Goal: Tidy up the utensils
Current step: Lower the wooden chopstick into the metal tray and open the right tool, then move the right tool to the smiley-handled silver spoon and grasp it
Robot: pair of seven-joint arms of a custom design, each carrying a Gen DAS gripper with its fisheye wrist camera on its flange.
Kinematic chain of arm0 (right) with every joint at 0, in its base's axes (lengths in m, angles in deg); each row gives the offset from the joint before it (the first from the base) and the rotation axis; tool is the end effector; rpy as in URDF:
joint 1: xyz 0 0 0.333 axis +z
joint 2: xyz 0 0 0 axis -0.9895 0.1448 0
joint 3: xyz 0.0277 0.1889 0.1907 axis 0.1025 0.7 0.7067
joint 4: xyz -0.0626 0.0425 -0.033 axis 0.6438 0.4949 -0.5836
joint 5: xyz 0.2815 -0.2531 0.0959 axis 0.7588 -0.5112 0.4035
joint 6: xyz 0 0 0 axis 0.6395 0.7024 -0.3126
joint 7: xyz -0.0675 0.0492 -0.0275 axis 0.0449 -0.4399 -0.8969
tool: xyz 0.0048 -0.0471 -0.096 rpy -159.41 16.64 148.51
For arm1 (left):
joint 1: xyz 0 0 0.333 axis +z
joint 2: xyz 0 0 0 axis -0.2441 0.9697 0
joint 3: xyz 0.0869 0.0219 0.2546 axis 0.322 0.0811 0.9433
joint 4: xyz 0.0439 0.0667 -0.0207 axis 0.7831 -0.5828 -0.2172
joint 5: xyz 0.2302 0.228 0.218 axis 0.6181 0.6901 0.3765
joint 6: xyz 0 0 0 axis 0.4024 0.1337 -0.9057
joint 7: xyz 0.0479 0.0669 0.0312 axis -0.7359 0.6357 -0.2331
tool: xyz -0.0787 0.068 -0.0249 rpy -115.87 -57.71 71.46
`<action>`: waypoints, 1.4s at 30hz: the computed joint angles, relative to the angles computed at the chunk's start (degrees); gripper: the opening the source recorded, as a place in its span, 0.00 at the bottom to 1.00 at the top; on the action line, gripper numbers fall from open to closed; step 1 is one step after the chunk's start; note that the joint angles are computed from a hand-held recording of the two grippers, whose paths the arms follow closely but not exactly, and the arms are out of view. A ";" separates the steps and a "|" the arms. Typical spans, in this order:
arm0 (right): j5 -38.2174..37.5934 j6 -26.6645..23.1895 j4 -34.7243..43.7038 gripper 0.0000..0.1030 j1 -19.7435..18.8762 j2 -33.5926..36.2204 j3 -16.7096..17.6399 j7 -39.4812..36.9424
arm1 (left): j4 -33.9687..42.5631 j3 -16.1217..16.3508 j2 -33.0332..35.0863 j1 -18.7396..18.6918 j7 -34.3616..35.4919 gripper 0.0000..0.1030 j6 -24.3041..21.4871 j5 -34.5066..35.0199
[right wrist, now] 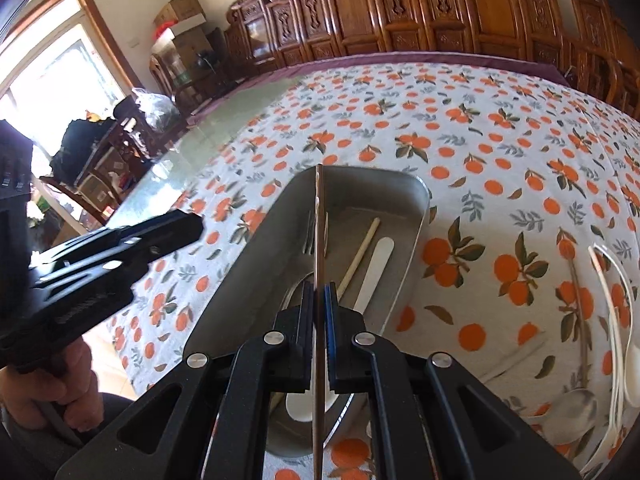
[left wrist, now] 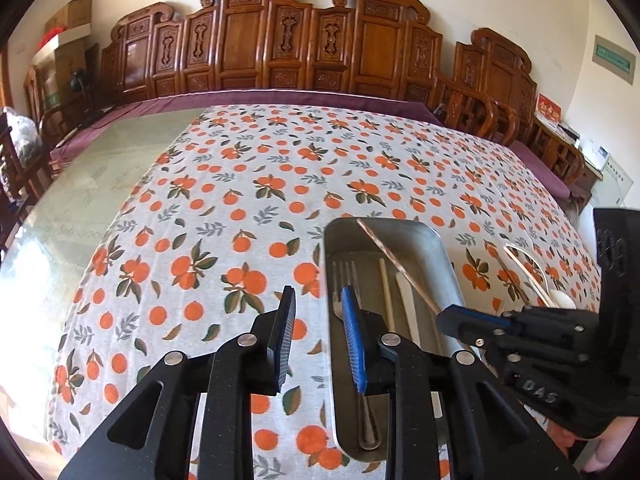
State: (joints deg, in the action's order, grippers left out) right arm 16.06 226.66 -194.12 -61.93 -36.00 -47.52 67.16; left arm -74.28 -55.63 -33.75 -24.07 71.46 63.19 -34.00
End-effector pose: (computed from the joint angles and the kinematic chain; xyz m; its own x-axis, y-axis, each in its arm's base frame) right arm 0.5651 0.2903 0.4598 0.5819 -0.7416 -0.3336 -0.7560 -0.3423 -0.5579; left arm 0.4766 -0.2356 0.5018 0.1642 -0.9826 0.0865 -0.7209 -0.1794 -0.6694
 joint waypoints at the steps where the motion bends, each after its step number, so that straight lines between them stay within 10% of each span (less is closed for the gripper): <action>1: -0.78 -0.07 0.51 0.06 0.27 0.60 -0.03 0.93 | -0.27 0.11 -0.31 0.10 -0.21 0.23 0.00 -0.02; 17: -4.64 -1.32 5.27 0.08 1.34 5.70 0.97 8.82 | -1.23 0.11 -1.40 0.63 -0.95 0.23 0.28 -0.29; 34: 2.68 1.51 -4.36 0.10 -3.41 -5.32 -2.48 -13.01 | 1.16 -0.53 1.12 -0.71 0.62 0.32 1.17 -0.56; 42: -2.58 -1.08 -6.14 0.29 -6.45 -5.67 -5.05 -19.75 | 4.94 -1.35 4.91 -2.78 1.38 0.41 1.35 0.63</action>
